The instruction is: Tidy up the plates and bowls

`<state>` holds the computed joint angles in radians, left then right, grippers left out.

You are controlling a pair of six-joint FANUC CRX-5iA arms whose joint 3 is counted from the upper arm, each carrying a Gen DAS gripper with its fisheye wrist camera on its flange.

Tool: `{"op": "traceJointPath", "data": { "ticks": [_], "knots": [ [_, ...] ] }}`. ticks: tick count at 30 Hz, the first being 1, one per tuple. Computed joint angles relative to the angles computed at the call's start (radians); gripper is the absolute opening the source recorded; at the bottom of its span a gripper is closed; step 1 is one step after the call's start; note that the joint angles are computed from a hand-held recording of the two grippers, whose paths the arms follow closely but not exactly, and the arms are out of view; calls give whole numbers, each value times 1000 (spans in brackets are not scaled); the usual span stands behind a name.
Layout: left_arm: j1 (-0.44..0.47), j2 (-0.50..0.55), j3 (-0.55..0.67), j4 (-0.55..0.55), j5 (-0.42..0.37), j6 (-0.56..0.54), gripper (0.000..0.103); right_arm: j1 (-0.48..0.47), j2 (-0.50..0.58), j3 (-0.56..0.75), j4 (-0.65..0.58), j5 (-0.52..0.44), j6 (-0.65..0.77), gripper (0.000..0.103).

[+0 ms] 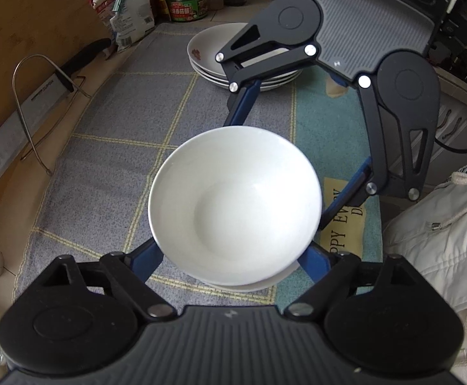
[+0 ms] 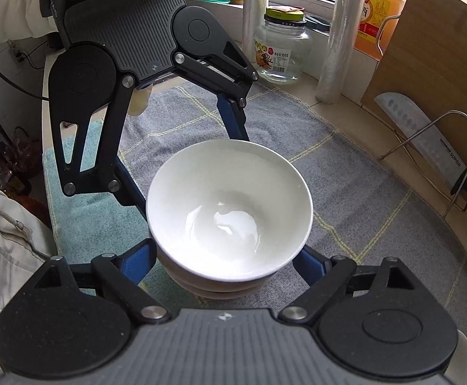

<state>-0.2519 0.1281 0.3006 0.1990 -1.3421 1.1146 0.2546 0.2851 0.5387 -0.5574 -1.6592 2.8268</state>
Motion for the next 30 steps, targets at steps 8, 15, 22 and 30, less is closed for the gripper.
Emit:
{"op": "traceJointPath", "data": {
  "ticks": [8, 15, 22, 30],
  "knots": [
    [-1, -7, -6, -2, 4, -4, 94, -14, -1, 5, -17, 3, -3, 103],
    [-12, -58, -29, -39, 14, 10, 94, -27, -30, -19, -31, 41, 9, 103],
    [-64, -135, -34, -205, 59, 226, 96, -56, -66, -44, -108, 121, -53, 103],
    [-165, -180, -38, -427, 44, 585, 96, -13, -146, -181, -51, 284, -88, 103]
  ]
}}
